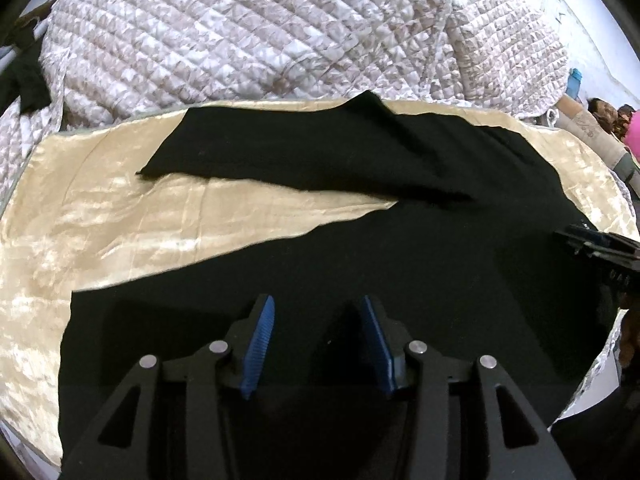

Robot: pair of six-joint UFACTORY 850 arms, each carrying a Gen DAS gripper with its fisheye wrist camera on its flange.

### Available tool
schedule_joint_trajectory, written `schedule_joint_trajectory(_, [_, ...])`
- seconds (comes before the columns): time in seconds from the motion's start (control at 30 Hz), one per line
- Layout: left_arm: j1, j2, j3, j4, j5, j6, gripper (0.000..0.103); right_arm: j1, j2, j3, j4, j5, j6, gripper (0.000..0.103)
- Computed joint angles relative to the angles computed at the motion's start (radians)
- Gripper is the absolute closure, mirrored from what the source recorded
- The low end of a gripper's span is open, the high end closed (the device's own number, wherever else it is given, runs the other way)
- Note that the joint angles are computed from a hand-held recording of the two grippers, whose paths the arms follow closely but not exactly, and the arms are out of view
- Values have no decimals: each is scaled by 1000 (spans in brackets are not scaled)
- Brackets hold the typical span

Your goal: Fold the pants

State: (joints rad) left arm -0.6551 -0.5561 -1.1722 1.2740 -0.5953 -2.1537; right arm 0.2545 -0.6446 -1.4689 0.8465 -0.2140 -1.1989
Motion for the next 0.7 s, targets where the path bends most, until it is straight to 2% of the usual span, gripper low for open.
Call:
schedule_joint_trajectory(0.1, [6,-1,-18,-9,2,47,54,4,-6,-9,14,-9,-28,49])
schedule_joint_trajectory(0.27, [51,-11,-45,-84,74,163,53,10,-51,-92,-201,-85,187,49])
schedule_joint_trajectory(0.37, [78,-15,-66,-87,87,225,53,12,-73,-139,-253,-106,219,48])
schedule_joint_trajectory(0.4, [89,-17,-72,-77,91,236,52,10,-86,-167,-255,-128,217,45])
schedule_joint_trajectory(0.5, [130,-29,-97,-43,115,270,45,0,-155,-299,-266,-212,231,39])
schedule_joint_trajectory(0.6, [182,-56,-138,-60,143,338,43,2,-228,-433,-347,-261,286,38])
schedule_joint_trajectory(0.7, [232,-93,-189,-84,156,396,41,8,-336,-628,-471,-326,385,38])
